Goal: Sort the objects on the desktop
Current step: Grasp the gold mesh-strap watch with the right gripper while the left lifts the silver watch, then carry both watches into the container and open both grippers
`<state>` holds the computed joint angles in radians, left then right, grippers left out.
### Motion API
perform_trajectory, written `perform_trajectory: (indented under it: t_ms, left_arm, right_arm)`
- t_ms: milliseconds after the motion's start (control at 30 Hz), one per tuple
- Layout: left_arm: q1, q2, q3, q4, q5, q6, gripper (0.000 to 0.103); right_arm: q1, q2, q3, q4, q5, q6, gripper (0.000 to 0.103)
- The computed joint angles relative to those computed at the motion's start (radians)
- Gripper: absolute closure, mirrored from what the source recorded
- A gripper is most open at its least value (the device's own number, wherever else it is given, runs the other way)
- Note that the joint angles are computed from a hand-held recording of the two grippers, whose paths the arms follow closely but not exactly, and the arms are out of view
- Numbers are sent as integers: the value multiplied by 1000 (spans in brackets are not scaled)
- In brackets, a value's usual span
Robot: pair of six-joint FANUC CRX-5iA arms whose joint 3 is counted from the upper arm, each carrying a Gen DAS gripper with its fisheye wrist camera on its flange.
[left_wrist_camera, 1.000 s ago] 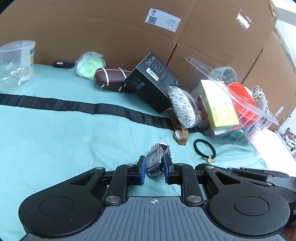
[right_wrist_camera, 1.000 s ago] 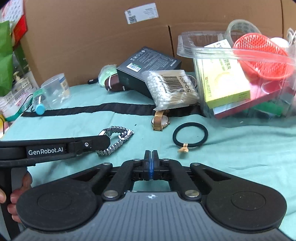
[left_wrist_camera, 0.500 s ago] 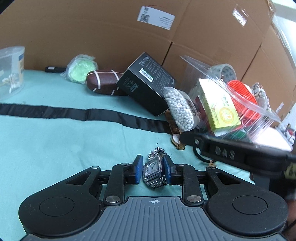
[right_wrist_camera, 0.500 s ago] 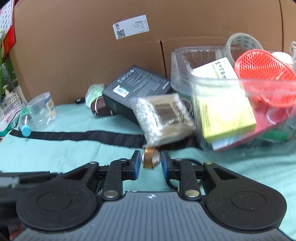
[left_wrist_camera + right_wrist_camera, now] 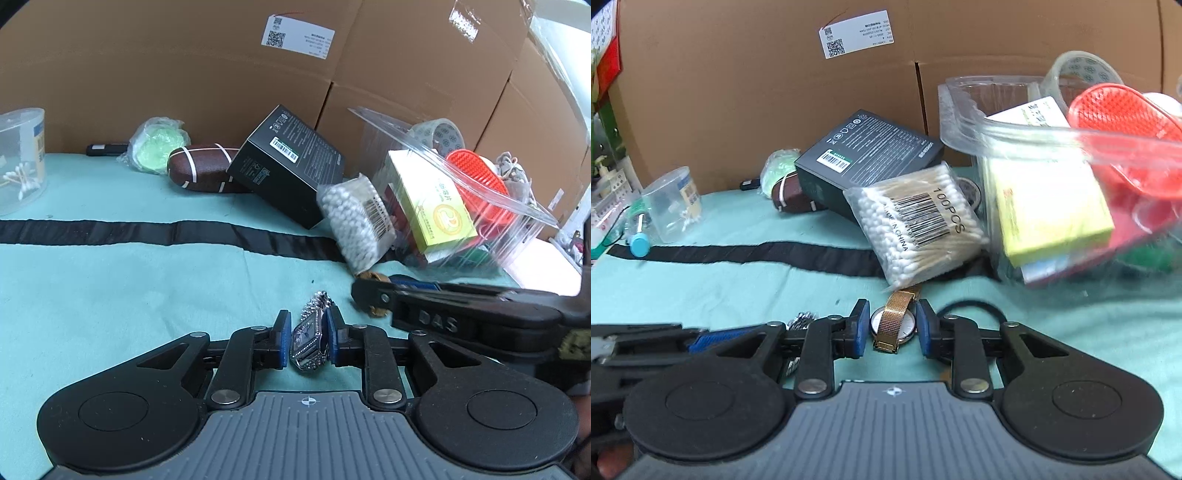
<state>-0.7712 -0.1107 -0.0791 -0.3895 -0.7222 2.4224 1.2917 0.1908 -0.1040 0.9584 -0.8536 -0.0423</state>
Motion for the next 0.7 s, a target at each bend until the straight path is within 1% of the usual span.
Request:
perform_trajectory:
  t_ms: [67, 100, 167, 267, 333, 367, 433, 500, 600, 700]
  left_arm:
    - [-6, -9, -3, -3, -9, 8, 92]
    - [-14, -12, -3, -14, -13, 23, 97]
    - [-13, -26, -15, 0, -9, 29, 100]
    - [3, -51, -51, 56, 22, 26, 101]
    - [-9, -57, -47, 37, 8, 52, 101]
    - [-18, -59, -42, 21, -2, 68, 101]
    - [-26, -68, -41, 9, -4, 80, 101]
    - [-35, -73, -37, -2, -4, 90, 101]
    - [-53, -75, -24, -28, -13, 104, 101]
    - [-54, -81, -24, -20, 0, 96, 101]
  right_arm:
    - [13, -20, -23, 9, -3, -19, 72]
    - [20, -28, -28, 13, -7, -27, 72]
    - [33, -40, -40, 32, -21, -47, 72]
    - [43, -60, -59, 73, -37, -87, 73]
    - [50, -71, -68, 90, -51, -105, 74]
    - [51, -82, -76, 94, -38, -115, 90]
    - [54, -100, -92, 99, -17, -133, 91]
    - [65, -105, -96, 104, -35, -130, 91]
    - [67, -124, -117, 114, -28, -156, 91]
    - [68, -151, -145, 145, -16, -195, 91]
